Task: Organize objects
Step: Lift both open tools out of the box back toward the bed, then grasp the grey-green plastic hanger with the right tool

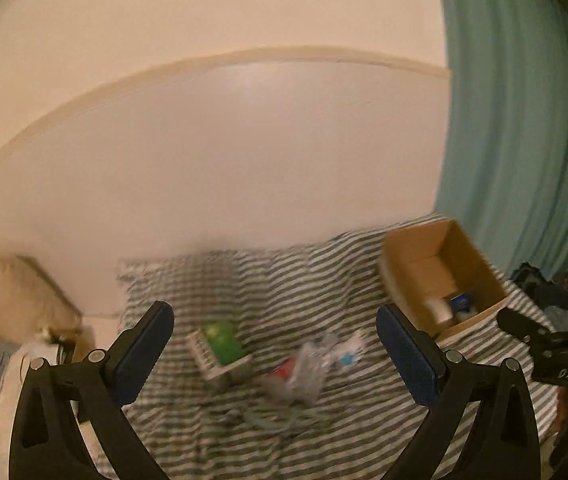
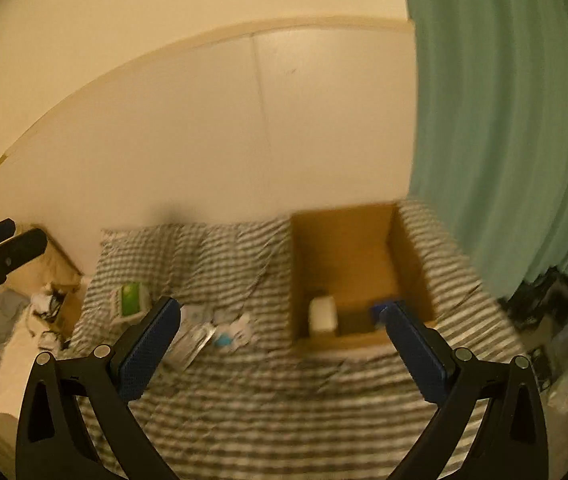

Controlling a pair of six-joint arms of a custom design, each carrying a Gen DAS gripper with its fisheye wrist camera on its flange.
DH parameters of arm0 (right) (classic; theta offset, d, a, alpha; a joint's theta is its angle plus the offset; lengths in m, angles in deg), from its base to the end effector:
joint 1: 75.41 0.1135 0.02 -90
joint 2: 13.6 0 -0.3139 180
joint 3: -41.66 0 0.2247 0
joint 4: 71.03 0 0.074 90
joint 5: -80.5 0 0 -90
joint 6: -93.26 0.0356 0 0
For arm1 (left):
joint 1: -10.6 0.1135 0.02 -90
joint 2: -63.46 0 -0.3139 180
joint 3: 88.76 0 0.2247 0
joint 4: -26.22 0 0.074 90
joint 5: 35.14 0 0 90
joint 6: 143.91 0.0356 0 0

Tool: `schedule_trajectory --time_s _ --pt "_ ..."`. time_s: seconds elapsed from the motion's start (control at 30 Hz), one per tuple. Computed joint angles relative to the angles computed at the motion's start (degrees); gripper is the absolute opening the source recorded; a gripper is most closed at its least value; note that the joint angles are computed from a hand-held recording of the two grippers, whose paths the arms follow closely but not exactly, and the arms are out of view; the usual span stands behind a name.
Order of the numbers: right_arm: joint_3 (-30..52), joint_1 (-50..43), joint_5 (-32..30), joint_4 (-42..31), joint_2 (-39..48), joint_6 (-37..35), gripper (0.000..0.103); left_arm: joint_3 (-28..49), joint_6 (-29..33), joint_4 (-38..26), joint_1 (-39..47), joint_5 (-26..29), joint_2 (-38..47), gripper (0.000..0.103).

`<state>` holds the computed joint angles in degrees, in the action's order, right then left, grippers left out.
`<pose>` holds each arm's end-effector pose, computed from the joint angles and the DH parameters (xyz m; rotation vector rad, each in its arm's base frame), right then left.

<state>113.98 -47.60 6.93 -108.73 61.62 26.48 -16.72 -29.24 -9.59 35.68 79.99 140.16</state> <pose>0.2227 0.1061 0.3353 0.0590 2.2485 0.1522 0.2352 0.0934 0.3318 0.2171 2.1882 -0.0178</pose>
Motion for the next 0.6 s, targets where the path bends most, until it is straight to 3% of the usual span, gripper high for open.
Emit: schedule_trajectory --time_s 0.2,0.33,0.6 --pt "-1.9 6.4 3.5 6.6 7.5 1.0 0.103 -9.0 -1.6 14.2 8.1 2.2 9.4 0.103" --pt "-1.8 10.2 5.7 9.4 13.8 1.3 0.103 -13.6 -3.5 25.0 11.0 -0.7 17.5 0.103" --pt "3.5 12.8 1.5 12.3 32.2 2.4 0.103 -14.2 0.1 32.5 8.8 -9.5 30.9 0.103"
